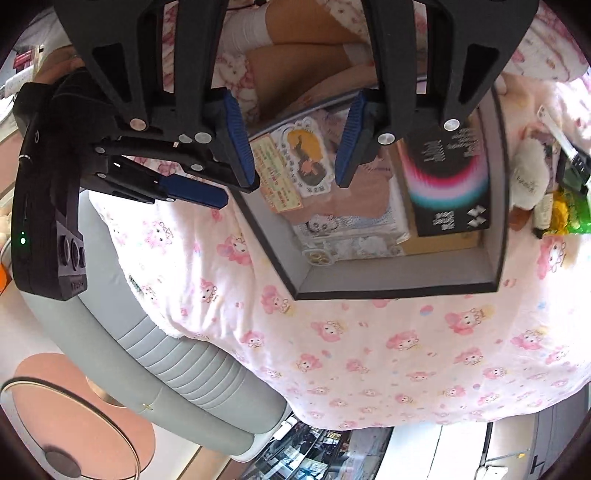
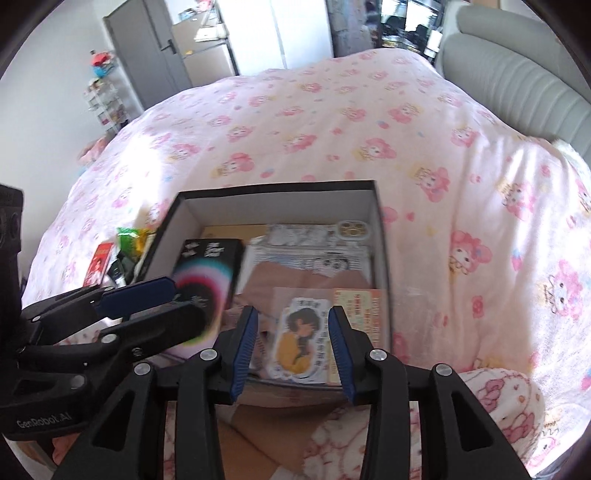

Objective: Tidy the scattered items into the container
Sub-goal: 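Withdraw both tools from the box toward the item pile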

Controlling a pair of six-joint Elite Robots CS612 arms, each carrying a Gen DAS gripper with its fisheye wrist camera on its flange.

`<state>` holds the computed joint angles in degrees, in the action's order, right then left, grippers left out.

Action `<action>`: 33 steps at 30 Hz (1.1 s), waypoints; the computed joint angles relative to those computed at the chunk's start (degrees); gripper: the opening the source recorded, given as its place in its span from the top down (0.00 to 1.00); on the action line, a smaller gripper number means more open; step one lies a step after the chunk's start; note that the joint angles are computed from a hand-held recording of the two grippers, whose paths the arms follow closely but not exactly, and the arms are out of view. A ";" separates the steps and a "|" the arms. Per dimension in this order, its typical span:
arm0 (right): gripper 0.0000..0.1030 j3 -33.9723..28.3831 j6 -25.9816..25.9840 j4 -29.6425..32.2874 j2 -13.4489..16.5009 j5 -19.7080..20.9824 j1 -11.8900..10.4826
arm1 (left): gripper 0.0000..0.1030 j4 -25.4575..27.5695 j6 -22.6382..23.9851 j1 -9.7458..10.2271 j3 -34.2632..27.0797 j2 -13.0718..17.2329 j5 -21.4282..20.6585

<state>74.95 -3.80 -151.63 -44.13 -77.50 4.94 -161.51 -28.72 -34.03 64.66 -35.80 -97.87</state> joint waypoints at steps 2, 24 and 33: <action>0.65 0.29 -0.54 -0.35 -0.10 0.61 0.55 | 0.55 -1.04 -0.73 0.07 2.32 -1.33 0.16; 0.65 -29.35 -17.99 26.68 14.96 12.50 11.56 | 0.55 -15.62 -32.01 10.35 29.67 -10.30 10.58; 0.65 -46.35 -24.29 35.49 24.37 5.62 15.40 | 0.54 -26.84 -47.31 14.69 30.22 -3.68 6.43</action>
<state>28.59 -28.09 -116.14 -19.76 -71.88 20.34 -188.35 -76.03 -19.34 94.89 -39.47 -91.44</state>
